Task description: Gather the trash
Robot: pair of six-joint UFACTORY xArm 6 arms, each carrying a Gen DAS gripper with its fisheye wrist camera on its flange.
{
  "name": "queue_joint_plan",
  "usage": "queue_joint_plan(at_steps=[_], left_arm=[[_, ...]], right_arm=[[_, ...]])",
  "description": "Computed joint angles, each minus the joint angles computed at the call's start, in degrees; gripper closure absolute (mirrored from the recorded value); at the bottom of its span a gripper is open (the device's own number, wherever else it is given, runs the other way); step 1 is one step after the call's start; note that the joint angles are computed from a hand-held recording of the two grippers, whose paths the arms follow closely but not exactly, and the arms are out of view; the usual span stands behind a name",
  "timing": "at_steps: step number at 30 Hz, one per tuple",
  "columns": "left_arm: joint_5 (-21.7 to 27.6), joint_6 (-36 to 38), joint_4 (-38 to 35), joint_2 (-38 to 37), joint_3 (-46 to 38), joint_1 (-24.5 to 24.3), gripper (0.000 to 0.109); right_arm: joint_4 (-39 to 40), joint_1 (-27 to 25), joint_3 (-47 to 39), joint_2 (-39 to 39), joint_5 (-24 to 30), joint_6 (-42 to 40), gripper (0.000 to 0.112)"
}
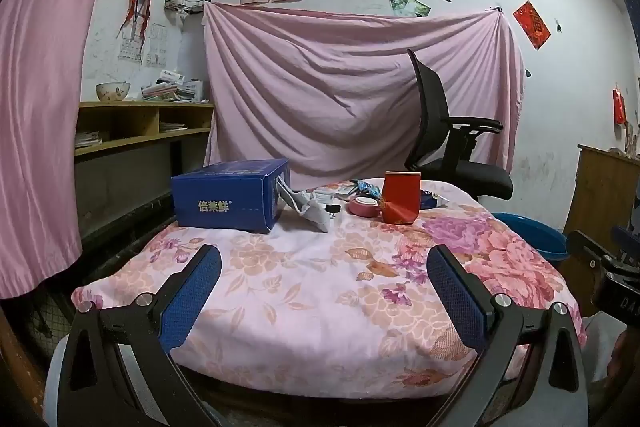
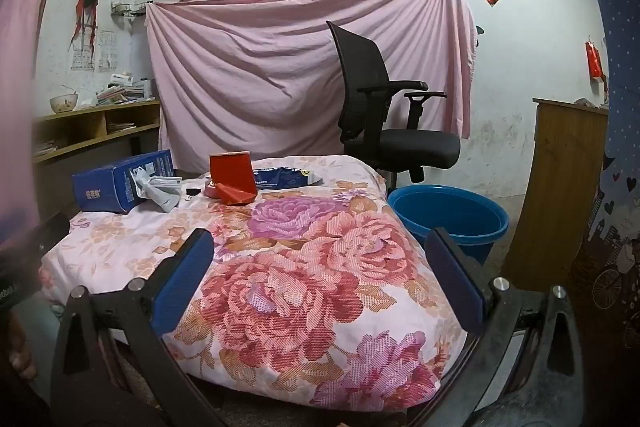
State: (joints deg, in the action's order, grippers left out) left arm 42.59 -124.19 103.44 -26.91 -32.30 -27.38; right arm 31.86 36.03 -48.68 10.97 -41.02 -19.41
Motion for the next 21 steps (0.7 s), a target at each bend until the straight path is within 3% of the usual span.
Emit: queue_joint_plan(at_steps=[21], left_arm=[[0.07, -0.68, 0.33, 0.07, -0.01, -0.01, 0.008]], right_arm=[[-0.19, -0.06, 0.05, 0.11, -0.14, 0.29, 0.009]])
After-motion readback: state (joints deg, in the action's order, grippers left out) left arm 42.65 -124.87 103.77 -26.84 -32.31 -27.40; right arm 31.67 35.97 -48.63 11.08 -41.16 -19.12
